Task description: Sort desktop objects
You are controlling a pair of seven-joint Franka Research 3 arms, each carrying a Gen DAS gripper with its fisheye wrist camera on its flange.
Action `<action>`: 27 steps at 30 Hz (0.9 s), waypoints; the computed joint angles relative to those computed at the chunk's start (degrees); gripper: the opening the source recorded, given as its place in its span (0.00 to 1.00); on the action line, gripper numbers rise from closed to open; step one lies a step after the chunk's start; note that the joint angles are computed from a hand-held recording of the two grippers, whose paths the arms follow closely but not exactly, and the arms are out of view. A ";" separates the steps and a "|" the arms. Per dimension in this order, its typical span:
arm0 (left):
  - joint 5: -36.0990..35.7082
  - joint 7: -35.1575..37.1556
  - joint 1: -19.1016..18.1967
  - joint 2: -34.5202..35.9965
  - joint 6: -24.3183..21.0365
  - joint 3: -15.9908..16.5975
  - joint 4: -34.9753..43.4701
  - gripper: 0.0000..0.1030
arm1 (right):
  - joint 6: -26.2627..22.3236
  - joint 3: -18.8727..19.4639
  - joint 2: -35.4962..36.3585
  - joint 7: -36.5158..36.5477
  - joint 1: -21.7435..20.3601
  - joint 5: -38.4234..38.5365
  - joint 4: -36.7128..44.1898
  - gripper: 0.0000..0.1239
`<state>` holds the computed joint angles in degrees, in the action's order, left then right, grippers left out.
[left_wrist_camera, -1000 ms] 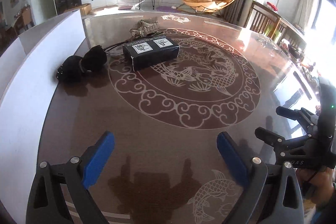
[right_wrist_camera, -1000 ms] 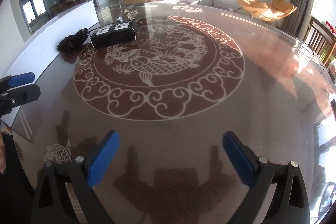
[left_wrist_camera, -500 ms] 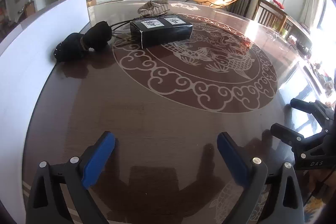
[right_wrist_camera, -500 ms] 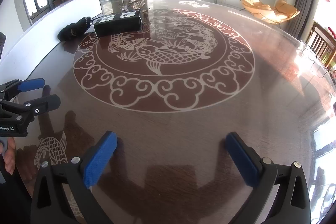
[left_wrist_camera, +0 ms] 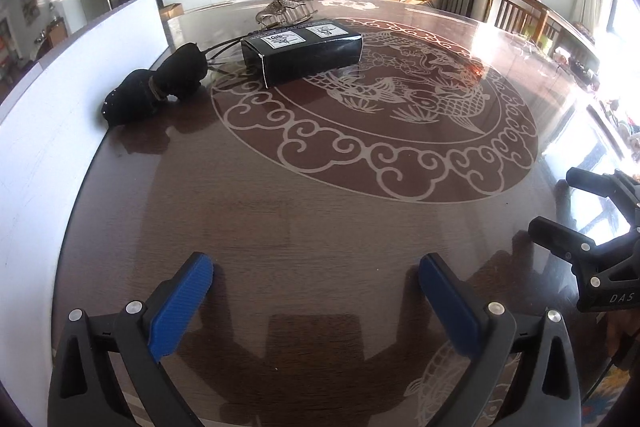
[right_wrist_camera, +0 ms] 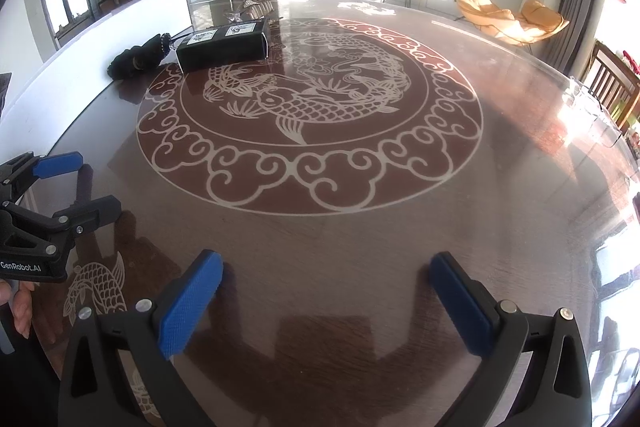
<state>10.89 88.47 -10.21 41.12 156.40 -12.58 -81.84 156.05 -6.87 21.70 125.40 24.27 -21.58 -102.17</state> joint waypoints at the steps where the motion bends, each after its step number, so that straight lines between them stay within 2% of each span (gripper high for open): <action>1: 0.00 -0.01 0.01 -0.04 0.00 -0.01 -0.04 1.00 | -0.07 -0.18 -0.03 0.34 0.13 -0.15 -0.02 0.83; 27: 0.70 -1.06 -0.32 0.02 0.26 0.27 0.03 1.00 | -0.35 -0.22 -0.12 1.87 0.01 -1.06 -0.07 0.83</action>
